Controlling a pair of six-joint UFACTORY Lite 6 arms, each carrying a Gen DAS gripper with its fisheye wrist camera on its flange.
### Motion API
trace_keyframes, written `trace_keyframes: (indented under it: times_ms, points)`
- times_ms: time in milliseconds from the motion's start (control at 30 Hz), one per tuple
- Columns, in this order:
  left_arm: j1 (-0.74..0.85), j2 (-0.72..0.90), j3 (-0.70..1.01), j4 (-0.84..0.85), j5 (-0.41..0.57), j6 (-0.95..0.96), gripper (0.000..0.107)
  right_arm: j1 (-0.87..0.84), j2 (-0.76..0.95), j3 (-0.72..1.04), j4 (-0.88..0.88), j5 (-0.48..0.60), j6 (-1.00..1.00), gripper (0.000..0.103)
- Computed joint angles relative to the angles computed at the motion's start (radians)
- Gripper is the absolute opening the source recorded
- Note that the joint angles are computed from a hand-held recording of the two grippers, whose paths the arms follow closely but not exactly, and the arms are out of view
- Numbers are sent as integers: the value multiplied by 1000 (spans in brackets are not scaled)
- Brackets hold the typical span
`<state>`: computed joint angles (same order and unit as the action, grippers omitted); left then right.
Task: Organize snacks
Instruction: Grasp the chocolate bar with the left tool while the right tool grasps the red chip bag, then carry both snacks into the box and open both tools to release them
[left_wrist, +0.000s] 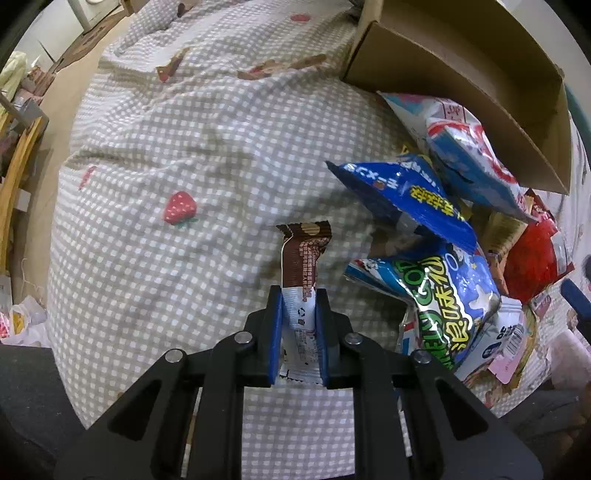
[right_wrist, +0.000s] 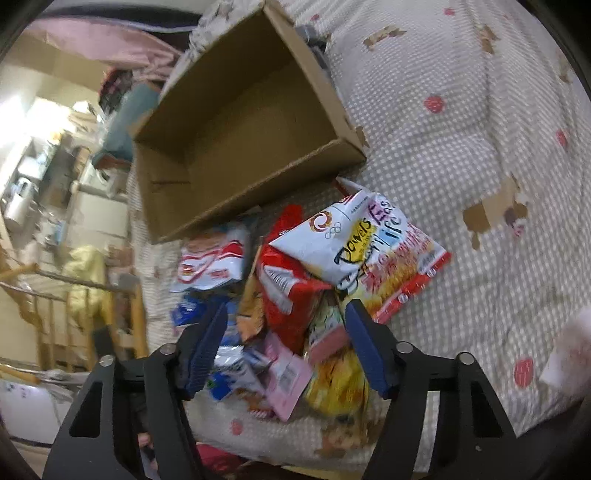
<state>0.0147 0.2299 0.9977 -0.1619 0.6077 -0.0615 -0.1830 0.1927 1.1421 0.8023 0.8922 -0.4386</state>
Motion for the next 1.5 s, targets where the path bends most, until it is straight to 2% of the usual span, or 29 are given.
trace_keyframes:
  times_ms: [100, 267, 433, 500, 600, 800, 933, 1033, 1133, 1300, 1500]
  points:
    - [27, -16, -9, -2, -6, 30, 13, 41, 73, 54, 10, -2, 10, 54]
    - [5, -58, -2, 25, 22, -14, 13, 84, 126, 62, -14, -62, 36, 54]
    - [7, -100, 13, 47, 59, -28, 13, 98, 102, 26, -18, -83, 30, 26]
    - [5, -126, 7, 58, 64, -38, 13, 101, 67, -5, -5, -85, 17, 20]
    - [0, -180, 0, 74, 78, -53, 13, 83, -12, -56, -4, -67, -2, 18]
    - [-14, -314, 27, 63, 141, -31, 13, -12, -174, -124, 55, 39, -80, 17]
    - [-3, -309, 167, -51, 227, 87, 13, -86, -235, -102, 96, 120, -124, 16]
    - [-20, -247, 324, -78, 281, 123, 13, -123, -232, -51, 138, 163, -154, 15]
    - [-52, -135, 455, -38, 263, 107, 13, -132, -190, 36, 165, 165, -165, 15]
    - [-80, 29, 689, 4, 298, 86, 13, -75, -30, 253, 178, 115, -122, 14]
    - [-109, 205, 860, 47, 277, 74, 13, -9, 183, 528, 148, 85, -43, 14]
